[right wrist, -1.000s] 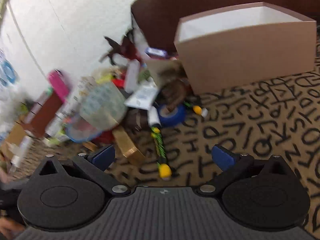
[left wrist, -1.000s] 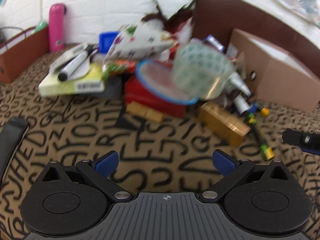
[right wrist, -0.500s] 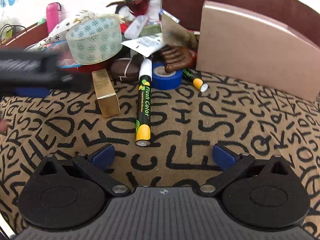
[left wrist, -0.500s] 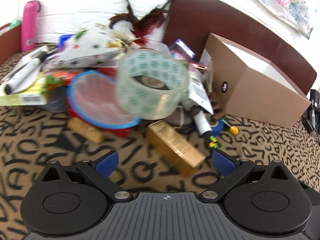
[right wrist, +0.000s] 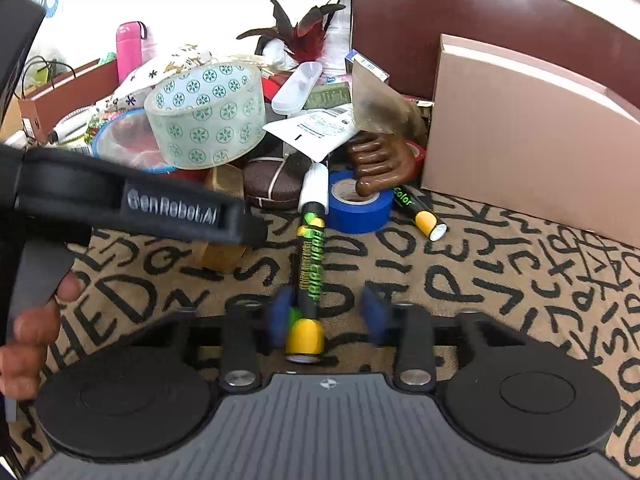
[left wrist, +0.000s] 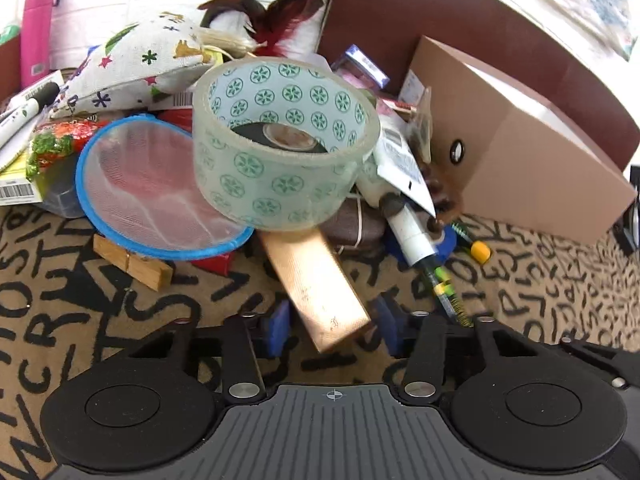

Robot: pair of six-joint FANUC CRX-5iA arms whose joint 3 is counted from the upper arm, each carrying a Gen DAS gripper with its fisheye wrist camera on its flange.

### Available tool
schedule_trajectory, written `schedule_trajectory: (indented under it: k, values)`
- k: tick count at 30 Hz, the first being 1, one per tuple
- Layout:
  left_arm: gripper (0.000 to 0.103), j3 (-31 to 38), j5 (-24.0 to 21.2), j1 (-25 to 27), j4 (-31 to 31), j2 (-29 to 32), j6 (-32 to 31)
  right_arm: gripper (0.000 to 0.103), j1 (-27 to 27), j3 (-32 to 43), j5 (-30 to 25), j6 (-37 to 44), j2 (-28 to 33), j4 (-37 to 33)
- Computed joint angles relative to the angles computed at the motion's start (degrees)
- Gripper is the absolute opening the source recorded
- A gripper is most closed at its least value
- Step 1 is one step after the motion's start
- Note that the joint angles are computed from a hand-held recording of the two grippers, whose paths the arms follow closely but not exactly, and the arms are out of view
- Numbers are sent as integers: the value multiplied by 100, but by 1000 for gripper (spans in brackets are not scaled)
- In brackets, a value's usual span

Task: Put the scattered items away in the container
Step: 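Grasp the gold box with the left tool while the right tool holds the marker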

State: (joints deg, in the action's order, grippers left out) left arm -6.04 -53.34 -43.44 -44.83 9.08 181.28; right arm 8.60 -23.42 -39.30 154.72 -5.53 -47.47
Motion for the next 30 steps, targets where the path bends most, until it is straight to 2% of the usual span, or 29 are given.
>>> schedule_trajectory:
  k: [3,7,8,9,11,15,16,18,21,23,25,26,27,28,29,30]
  values:
    - [38,-194,204,31,186,-179,-306,17,-121,-21,-276,-257,-116,181]
    - [36,-653,508,59,594,-631,-754,17,-521,-31,-1065,-332,-319,366]
    - [38,-714,512,43,648,-696,-795,17,-647,-30,-1289,-291,-370,385]
    - [52,-722,461,-4,625,-716,-737,18,-758,-31,-1458,-279,-410,385]
    - [57,-605,269,-69,477,-641,-566,21,-868,-29,-1613,-329,-432,365]
    - [58,-487,338,85,635,-508,-898,26,-600,-42,-1347,-608,-451,491]
    - [55,-461,294,84,652,-469,-987,31,-552,-35,-1308,-607,-440,484]
    - [33,-290,-26,-19,569,-328,-1165,34,-444,-23,-1254,-602,-403,493]
    - [34,-251,-109,-59,549,-299,-1162,33,-327,-67,-1101,-507,-385,545]
    - [50,-180,-190,-106,457,-231,-1074,33,-317,-51,-1084,-490,-358,538]
    - [51,-67,-305,-150,402,-121,-1157,33,-291,-36,-1037,-515,-329,536]
    - [49,4,-387,-179,379,-60,-1243,33,-271,-36,-990,-498,-310,522]
    - [33,62,-463,-210,353,-13,-1308,34,-263,-37,-952,-433,-288,485]
    - [32,74,-467,-212,358,-7,-1356,30,-263,-41,-922,-354,-276,446]
    - [32,71,-448,-202,393,-18,-1374,18,-255,-46,-887,-327,-274,442]
    - [32,68,-427,-195,436,-36,-1384,18,-262,-22,-913,-359,-257,454]
